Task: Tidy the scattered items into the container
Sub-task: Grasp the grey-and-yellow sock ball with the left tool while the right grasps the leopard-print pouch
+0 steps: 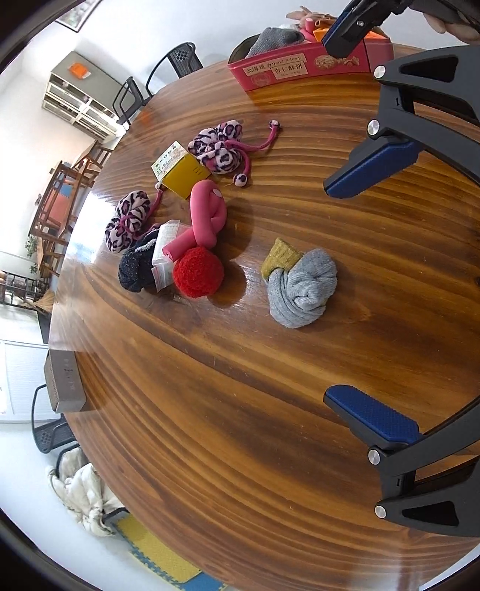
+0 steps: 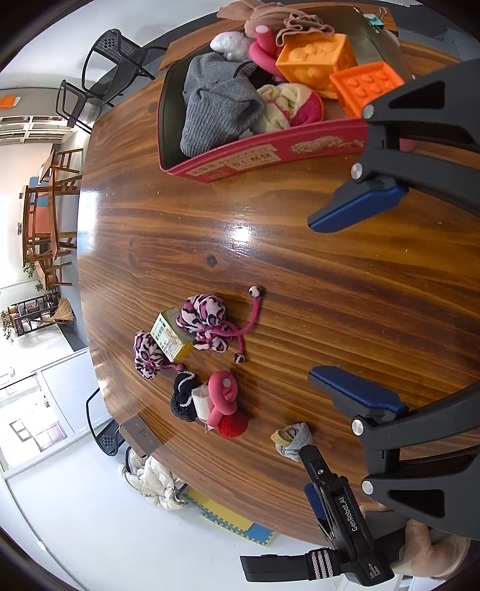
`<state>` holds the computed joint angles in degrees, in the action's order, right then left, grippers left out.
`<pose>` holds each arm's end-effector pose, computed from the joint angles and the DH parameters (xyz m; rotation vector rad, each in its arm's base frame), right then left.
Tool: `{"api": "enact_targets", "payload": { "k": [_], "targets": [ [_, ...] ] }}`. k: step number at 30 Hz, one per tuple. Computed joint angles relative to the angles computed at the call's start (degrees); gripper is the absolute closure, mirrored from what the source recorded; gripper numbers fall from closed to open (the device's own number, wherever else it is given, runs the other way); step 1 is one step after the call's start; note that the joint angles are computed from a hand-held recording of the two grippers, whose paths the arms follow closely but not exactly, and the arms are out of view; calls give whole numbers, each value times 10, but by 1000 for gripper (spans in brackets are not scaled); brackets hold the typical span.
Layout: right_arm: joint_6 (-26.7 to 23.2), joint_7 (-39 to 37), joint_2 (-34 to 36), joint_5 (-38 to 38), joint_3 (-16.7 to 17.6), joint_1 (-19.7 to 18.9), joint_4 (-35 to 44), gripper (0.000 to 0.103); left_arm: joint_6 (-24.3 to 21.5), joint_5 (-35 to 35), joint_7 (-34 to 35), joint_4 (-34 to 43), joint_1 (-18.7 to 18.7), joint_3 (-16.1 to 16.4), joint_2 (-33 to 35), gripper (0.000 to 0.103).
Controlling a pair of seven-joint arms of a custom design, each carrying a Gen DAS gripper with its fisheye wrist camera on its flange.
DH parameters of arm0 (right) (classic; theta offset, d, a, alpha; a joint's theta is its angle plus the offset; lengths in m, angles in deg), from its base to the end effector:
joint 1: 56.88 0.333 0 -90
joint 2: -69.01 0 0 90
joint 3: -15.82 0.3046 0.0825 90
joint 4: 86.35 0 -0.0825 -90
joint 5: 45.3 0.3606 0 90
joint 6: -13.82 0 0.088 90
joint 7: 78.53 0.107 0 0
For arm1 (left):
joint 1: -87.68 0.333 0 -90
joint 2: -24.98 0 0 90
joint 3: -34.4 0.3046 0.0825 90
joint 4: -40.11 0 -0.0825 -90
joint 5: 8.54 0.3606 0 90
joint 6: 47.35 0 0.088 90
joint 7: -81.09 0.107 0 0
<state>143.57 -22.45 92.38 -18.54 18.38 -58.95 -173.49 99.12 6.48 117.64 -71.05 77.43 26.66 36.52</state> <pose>0.6824 0.0128 0.4618 -2.1424 1.4946 -0.1192 0.5832 -0.1888 0.4278 -2.4158 1.5344 -0.5590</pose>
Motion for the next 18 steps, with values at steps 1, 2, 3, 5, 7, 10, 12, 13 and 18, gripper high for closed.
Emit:
{"api": "enact_targets", "payload": {
  "k": [1,2,3,5,7,10,12,13,18],
  "targets": [
    [1,3,2,-2,0,2,1,25,6,-12,8,0,4,-2,3,1],
    [2,6,3,-5,0,5,2,25,10,-20,14,0,7,-3,5,1],
    [3,9,5,-7,0,7,3,25,12,-27,19,0,8,-4,7,1],
    [4,16,10,-13,1,11,7,25,14,-34,30,2,10,-4,11,1],
    [6,22,14,-19,2,15,11,25,16,-44,41,3,11,-4,15,1],
    [10,30,24,-28,4,22,22,25,20,-56,55,1,13,-5,18,1],
    [12,35,33,-32,6,25,32,25,22,-64,63,0,15,-5,20,1],
    [13,37,40,-36,7,27,40,25,22,-68,68,0,15,-5,21,1],
    [14,49,78,-50,13,37,90,25,25,-84,86,-2,19,-5,24,1]
  ]
}}
